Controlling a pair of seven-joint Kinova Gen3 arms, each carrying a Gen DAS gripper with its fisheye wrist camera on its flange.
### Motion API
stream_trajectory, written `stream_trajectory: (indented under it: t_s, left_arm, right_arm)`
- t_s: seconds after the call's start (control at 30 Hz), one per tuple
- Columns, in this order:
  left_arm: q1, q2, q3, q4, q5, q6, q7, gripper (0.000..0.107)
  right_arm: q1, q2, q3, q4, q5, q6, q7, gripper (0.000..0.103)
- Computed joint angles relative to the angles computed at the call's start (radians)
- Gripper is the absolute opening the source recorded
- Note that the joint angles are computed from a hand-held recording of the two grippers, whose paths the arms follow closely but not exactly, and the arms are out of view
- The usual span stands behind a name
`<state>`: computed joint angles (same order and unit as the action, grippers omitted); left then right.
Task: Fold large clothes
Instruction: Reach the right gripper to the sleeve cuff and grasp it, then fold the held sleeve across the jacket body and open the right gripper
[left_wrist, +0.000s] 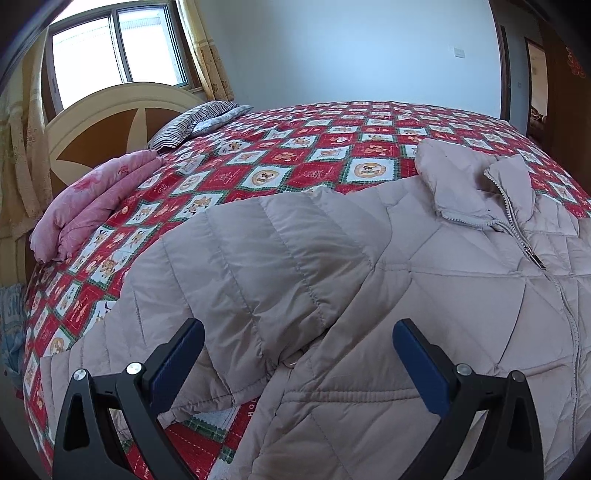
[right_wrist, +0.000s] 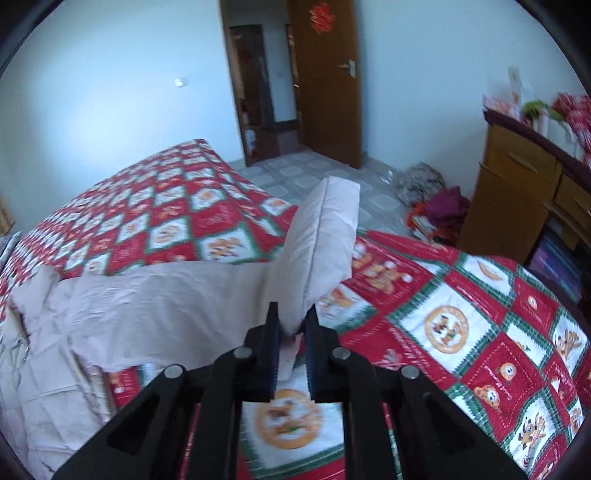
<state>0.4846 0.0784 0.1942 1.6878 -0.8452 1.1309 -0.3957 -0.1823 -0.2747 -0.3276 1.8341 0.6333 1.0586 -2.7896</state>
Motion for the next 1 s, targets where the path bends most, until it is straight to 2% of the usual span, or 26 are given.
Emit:
stream_trajectory:
  t_s: [0.1,0.23,0.5,0.77,1.0]
  left_arm:
    - [0.0,0.005,-0.003,0.005,-0.024,0.006,0.003,0.102]
    - [-0.012,0.002,-0.01,0.009,-0.004,-0.005,-0.004,0.102]
    - [-0.007,-0.008,0.0,0.054,-0.027,-0.031,0.035,0.102]
    - [-0.032,-0.026,-0.005,0.089,-0.005,-0.091,0.04,0.102]
    - [-0.069,-0.055,-0.002,0.112,0.031,-0.136,0.029,0.102]
  right_arm:
    - [-0.034,0.025,-0.064,-0.046,0.041,0.01,-0.001,0.013]
    - [-0.112,0.081,-0.121,-0.096,0.102,0.01,-0.021,0.013]
    - [-0.292,0.224,-0.163,-0.2,0.213,0.016,-0.028,0.013]
    - [-0.469,0.367,-0.139,-0.325,0.284,0.0,-0.007,0.013]
    - [-0.582,0.499,-0.088,-0.408,0.267,-0.077,-0.001,0.013]
